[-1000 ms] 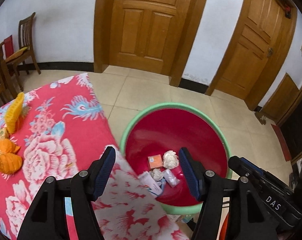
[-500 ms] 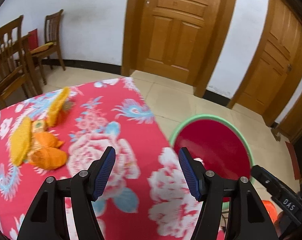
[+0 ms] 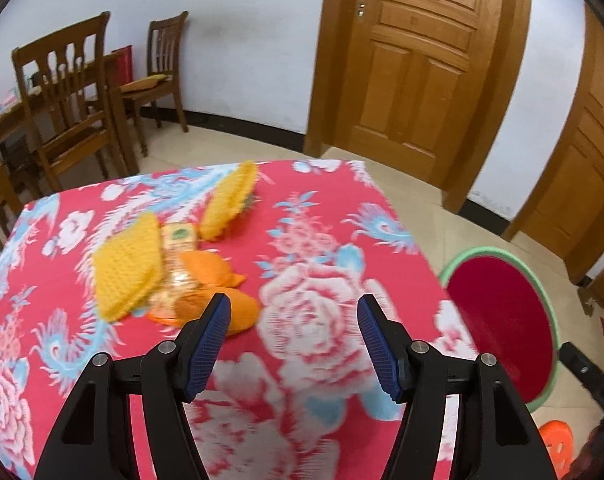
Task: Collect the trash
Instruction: 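Move both open tools back over the table, then reach the left tool to the orange knotted cloth bundle and close on it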
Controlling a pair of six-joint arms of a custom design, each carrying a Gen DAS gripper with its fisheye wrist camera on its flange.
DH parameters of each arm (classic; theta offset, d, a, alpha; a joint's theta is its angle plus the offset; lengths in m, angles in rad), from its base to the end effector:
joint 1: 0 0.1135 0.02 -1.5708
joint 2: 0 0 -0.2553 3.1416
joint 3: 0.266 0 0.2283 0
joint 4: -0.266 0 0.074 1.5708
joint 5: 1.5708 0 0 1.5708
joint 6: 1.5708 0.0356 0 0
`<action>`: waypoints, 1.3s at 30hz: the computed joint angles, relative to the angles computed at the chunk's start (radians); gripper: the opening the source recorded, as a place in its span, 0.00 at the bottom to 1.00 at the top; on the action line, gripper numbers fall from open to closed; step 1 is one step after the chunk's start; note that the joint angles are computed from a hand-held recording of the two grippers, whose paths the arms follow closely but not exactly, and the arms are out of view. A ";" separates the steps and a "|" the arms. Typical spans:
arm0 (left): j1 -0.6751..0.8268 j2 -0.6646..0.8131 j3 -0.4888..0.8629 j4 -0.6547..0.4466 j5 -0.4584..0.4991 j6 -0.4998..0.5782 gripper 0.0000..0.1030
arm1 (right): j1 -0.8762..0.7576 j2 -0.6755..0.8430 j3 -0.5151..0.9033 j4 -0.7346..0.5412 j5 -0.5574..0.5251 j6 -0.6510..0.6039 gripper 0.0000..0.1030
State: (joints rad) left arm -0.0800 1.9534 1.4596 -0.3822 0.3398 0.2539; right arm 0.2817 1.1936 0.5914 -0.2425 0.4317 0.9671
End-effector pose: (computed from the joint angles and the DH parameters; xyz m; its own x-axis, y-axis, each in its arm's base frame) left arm 0.4043 -0.0443 0.2162 -0.6688 0.2912 -0.6840 0.4712 0.8777 -0.0870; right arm 0.2079 0.0446 0.1960 -0.3959 0.6638 -0.6345 0.5995 0.7102 0.3690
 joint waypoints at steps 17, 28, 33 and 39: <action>0.051 0.141 0.097 0.015 -0.062 -0.050 0.65 | 0.002 0.065 0.023 0.025 -0.025 -0.011 0.49; 0.058 0.184 0.145 -0.022 -0.018 -0.060 0.35 | 0.003 0.084 0.027 0.035 -0.028 -0.011 0.49; 0.064 0.162 0.119 -0.031 0.024 -0.034 0.30 | 0.021 0.105 0.031 0.046 -0.019 -0.001 0.50; 0.087 0.104 0.078 -0.045 0.073 -0.013 0.30 | 0.050 0.110 0.057 0.033 -0.003 0.003 0.50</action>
